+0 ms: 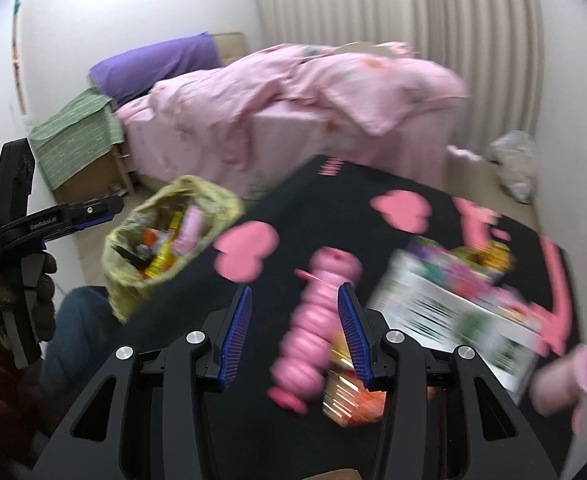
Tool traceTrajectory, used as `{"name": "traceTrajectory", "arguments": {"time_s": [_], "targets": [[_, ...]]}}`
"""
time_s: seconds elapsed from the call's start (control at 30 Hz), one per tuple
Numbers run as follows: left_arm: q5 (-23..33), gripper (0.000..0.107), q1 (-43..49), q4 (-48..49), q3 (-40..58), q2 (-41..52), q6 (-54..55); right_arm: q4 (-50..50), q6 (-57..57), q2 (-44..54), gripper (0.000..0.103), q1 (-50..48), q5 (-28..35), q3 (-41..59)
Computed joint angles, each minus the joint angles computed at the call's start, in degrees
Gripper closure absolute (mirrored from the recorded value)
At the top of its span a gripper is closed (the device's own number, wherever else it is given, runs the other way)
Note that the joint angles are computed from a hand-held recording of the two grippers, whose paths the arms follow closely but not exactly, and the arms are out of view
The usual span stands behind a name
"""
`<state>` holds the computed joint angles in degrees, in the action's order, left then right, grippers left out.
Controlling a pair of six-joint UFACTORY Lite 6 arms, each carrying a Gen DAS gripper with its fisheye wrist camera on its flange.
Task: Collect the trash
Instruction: 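Open both tools over the bag and swing back to the table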
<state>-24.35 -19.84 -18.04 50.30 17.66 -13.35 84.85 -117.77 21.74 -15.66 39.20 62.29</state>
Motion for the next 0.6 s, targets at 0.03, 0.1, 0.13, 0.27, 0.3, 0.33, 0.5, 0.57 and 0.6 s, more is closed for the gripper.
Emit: {"name": "traceTrajectory", "arguments": {"time_s": [0.03,0.1,0.13,0.27,0.3,0.33,0.5,0.57,0.6], "targets": [[0.5,0.046,-1.5,-0.1,1.6,1.1,0.8,-0.7,-0.8,-0.2,0.060,-2.9,0.9,-0.4],[1.6,0.046,-5.1,-0.2,6.0,4.2,2.9,-1.0,-2.1,-0.2,0.060,-7.7,2.2,-0.7],[2.4,0.046,-7.0,-0.5,8.7,6.1,4.3,-1.1,-2.7,0.1,0.060,-10.1,3.0,-0.9],[7.8,0.046,-12.5,-2.3,19.8,13.6,9.4,-4.7,-0.6,5.0,0.060,-20.1,8.1,2.5],[8.9,0.046,-13.3,-2.7,22.0,15.2,10.3,-5.2,-0.6,6.0,0.060,-21.4,8.6,2.9],[10.2,0.046,-14.3,-3.9,24.5,16.9,11.9,-5.6,-0.6,7.3,0.059,-22.8,9.0,3.6],[15.8,0.046,-18.0,-9.6,38.7,25.8,22.6,-5.6,-4.2,10.1,0.054,-26.5,10.3,3.5],[19.6,0.046,-18.5,-8.9,47.0,30.4,25.3,-4.4,-6.2,10.4,0.054,-27.2,9.9,2.5],[21.5,0.046,-18.6,-6.8,50.3,32.3,24.3,-3.9,-6.8,10.9,0.054,-27.8,10.0,2.3]]}}
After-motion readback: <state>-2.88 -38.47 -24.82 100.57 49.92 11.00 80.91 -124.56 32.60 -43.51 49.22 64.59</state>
